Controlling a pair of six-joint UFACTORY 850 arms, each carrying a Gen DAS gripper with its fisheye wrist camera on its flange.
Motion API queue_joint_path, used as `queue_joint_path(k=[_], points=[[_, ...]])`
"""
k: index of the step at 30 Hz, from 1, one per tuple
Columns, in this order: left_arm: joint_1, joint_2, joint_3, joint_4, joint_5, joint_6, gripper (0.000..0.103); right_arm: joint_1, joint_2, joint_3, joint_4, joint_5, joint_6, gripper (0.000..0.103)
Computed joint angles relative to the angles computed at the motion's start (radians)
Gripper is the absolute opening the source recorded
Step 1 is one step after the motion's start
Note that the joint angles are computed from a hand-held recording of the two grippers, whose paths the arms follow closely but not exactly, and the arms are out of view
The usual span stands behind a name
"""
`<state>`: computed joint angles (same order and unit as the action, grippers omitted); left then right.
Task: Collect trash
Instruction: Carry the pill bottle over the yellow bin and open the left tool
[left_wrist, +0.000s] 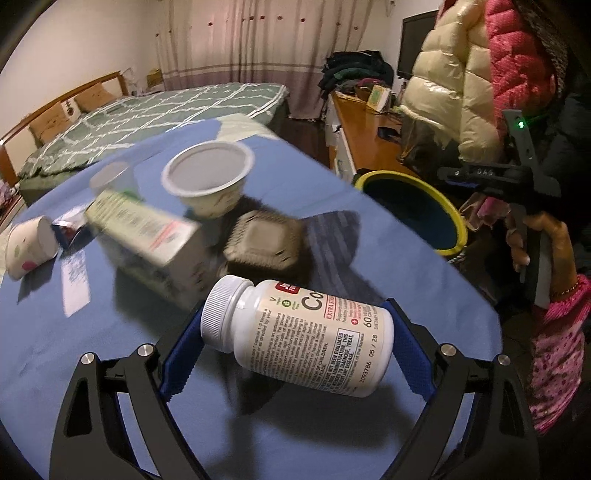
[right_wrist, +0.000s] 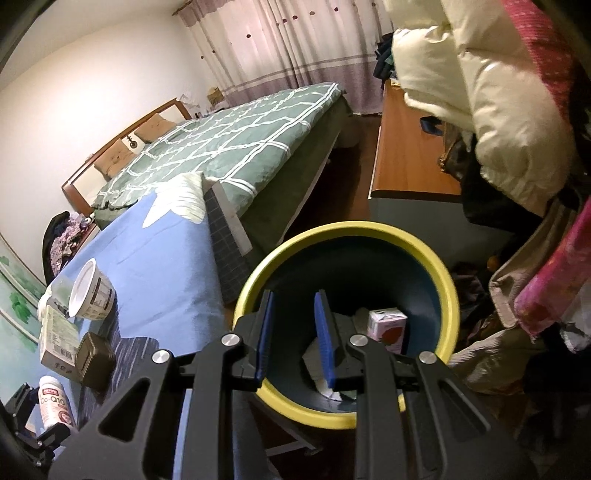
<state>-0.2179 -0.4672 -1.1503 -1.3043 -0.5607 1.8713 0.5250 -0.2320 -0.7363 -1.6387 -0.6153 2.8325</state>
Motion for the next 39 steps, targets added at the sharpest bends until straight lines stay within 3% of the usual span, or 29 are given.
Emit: queue_joint_path(k=[6, 8, 12, 17, 28, 33, 36, 39], points=[[-0.085, -0.019, -0.037, 0.008, 0.017, -0.045, 0.09, 0.015, 0.05, 0.059, 0.038, -0.038, -0.008, 0.022], [-0.117, -0.032, -0.059, 0.017, 0.029, -0.07, 0.09, 0.021, 0.066, 0.078, 0.065, -0.061, -0.02, 0.029], [-0.186, -0.063, -0.111, 0.035, 0.057, -0.108, 0.09, 0.031, 0.106, 0.12, 0.125, -0.105, -0.042, 0.031], [-0.278, -0.113, -0.19, 0.082, 0.094, -0.176, 0.09, 0.046, 0.137, 0.15, 0.199, -0.167, -0.06, 0.05], [-0.415, -0.249, -0.359, 0.216, 0.141, -0.353, 0.09, 0.06, 0.204, 0.198, 0.232, -0.228, -0.047, 0.063], [-0.395, -0.233, -0.344, 0.155, 0.151, -0.349, 0.095, 0.063, 0.185, 0.174, 0.23, -0.226, -0.06, 0.067], [-0.353, -0.16, -0.258, -0.036, 0.172, -0.153, 0.096, 0.059, 0.16, 0.151, 0.216, -0.21, -0.062, 0.068], [-0.288, -0.082, -0.172, -0.201, 0.147, 0.005, 0.098, 0.059, 0.124, 0.114, 0.196, -0.186, -0.073, 0.068]])
